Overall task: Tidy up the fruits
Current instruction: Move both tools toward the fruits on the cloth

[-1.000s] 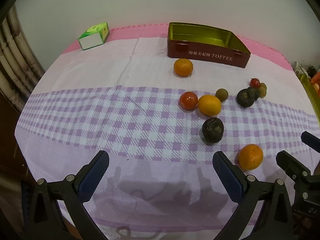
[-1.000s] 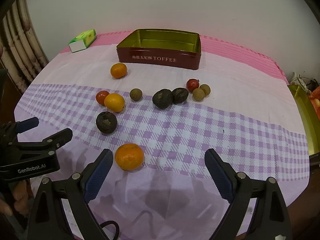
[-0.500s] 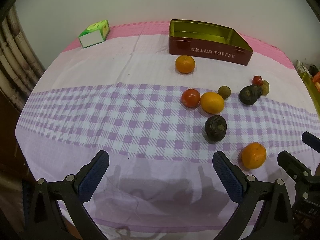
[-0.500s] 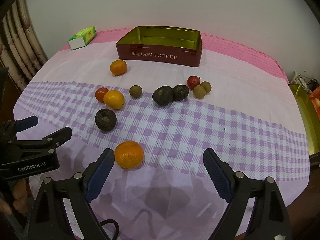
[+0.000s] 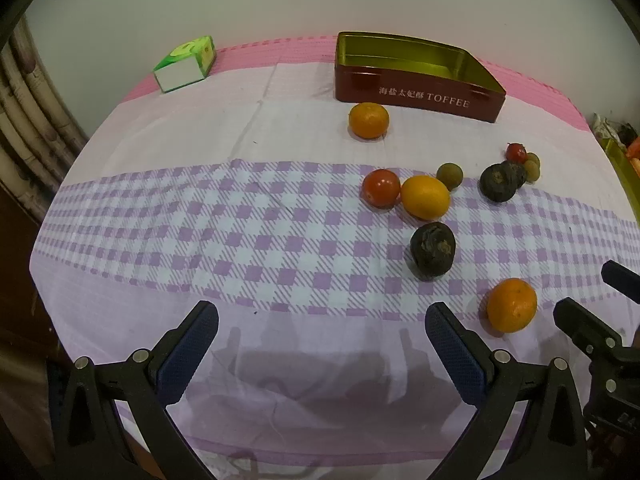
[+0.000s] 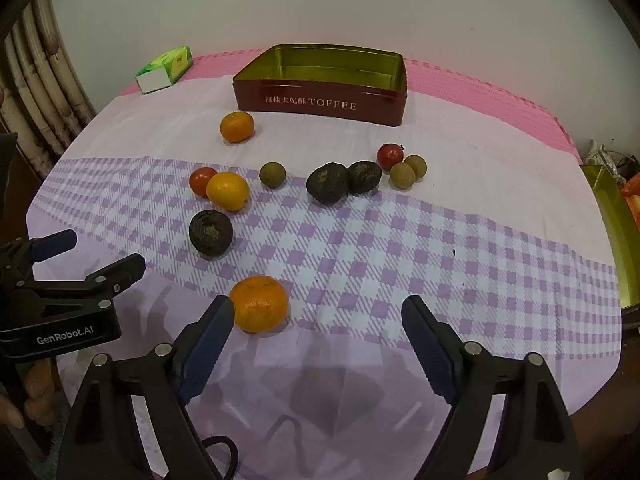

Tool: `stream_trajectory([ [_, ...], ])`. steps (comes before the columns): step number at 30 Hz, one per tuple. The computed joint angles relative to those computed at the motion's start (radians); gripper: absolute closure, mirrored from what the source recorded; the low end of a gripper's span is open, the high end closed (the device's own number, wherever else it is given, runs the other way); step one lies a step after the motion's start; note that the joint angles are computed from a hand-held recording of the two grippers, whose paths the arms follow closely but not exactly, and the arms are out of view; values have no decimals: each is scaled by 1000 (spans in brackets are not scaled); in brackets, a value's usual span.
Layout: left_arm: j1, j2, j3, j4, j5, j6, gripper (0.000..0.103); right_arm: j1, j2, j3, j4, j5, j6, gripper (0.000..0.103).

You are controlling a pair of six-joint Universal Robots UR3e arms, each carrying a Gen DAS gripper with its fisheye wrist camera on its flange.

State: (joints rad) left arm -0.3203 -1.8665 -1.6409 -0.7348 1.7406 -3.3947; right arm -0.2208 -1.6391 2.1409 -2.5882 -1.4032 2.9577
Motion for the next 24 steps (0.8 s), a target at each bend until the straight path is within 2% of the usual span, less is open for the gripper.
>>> stream_trajectory([
  [24,-2,-21,26,-19,-4,-3,1,13,18,-13,18,-3,-12,23],
])
